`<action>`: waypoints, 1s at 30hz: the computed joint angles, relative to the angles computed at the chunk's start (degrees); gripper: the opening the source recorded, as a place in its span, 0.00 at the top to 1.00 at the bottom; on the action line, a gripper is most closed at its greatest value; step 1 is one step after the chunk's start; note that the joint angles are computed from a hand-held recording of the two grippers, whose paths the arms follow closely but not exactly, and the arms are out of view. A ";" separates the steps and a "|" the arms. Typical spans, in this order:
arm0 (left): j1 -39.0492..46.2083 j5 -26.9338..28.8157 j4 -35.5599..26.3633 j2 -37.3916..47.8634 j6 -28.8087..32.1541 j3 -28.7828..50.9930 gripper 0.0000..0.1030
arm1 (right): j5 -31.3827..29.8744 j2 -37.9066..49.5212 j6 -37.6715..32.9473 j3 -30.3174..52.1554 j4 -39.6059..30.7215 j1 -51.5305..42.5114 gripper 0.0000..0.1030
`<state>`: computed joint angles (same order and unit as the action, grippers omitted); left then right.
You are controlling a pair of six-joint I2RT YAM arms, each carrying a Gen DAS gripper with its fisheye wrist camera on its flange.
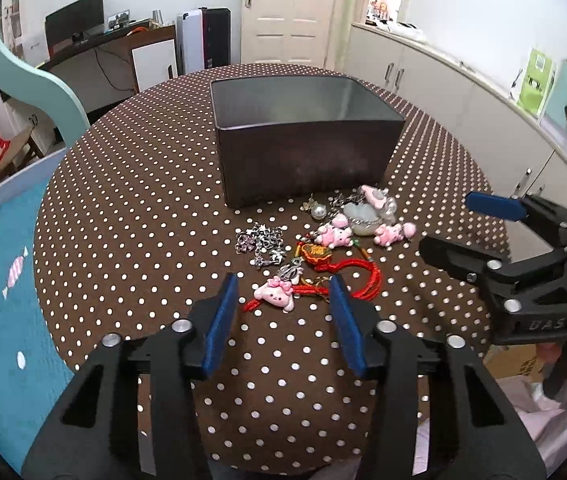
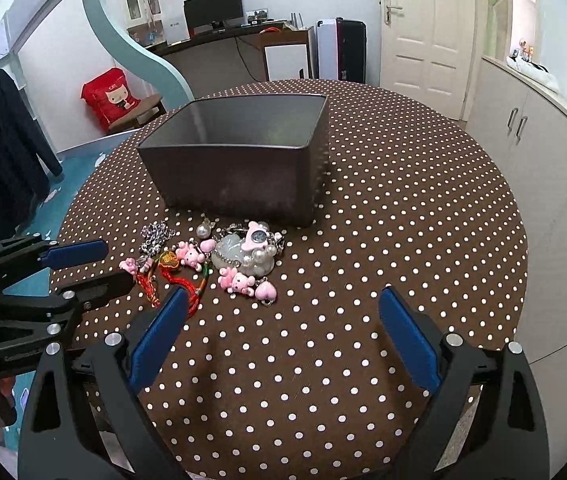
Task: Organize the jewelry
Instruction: 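Grasp a pink charm with the left tool while the right tool grasps another pink charm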
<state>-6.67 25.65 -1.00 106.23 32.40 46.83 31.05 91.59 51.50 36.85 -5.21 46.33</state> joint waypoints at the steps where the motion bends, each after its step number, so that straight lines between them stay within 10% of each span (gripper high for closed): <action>1: -0.67 -1.34 0.82 0.91 -0.12 0.11 0.63 | -0.35 -0.04 -0.22 -0.08 0.15 -0.20 0.11; 12: -0.29 -1.31 9.79 4.41 -1.79 -2.32 0.79 | -1.49 2.06 -2.37 0.01 2.58 -0.44 0.12; 25: 5.25 8.38 10.31 3.85 -8.78 -2.99 0.79 | -1.28 5.67 -9.38 0.97 5.89 -1.99 0.86; 30: 7.21 10.65 9.69 3.14 -8.34 -3.40 0.79 | 0.50 6.73 -9.95 0.96 6.60 -1.17 0.89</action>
<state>0.54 36.30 8.69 109.37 24.06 43.42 31.55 98.32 41.55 37.81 1.38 45.15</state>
